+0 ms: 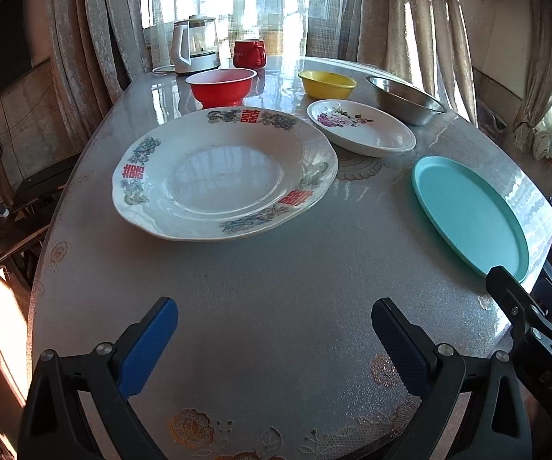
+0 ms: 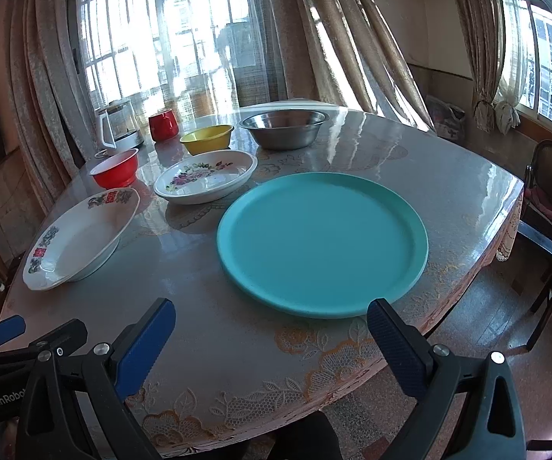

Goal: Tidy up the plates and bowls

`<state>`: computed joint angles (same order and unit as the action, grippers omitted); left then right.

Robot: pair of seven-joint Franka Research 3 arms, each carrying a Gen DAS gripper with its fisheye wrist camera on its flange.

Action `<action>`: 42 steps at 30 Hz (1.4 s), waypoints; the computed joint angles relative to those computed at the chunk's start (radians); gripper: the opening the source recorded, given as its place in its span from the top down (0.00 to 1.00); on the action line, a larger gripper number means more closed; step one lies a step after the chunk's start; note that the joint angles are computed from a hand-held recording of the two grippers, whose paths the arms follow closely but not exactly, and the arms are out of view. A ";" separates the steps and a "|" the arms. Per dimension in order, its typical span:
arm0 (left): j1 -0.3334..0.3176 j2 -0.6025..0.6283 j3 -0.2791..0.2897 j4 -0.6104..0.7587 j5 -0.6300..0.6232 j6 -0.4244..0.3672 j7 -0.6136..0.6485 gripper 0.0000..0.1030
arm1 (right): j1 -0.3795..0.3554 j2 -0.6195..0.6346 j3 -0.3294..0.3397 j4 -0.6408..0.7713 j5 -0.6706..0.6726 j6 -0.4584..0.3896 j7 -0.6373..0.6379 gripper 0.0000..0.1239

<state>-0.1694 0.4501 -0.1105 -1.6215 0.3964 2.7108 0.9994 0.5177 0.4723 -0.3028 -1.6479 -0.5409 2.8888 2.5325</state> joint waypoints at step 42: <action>-0.136 0.457 -0.031 0.709 -0.149 -0.181 0.296 0.18 | -0.185 0.087 0.026 0.054 0.358 0.061 -0.324 0.68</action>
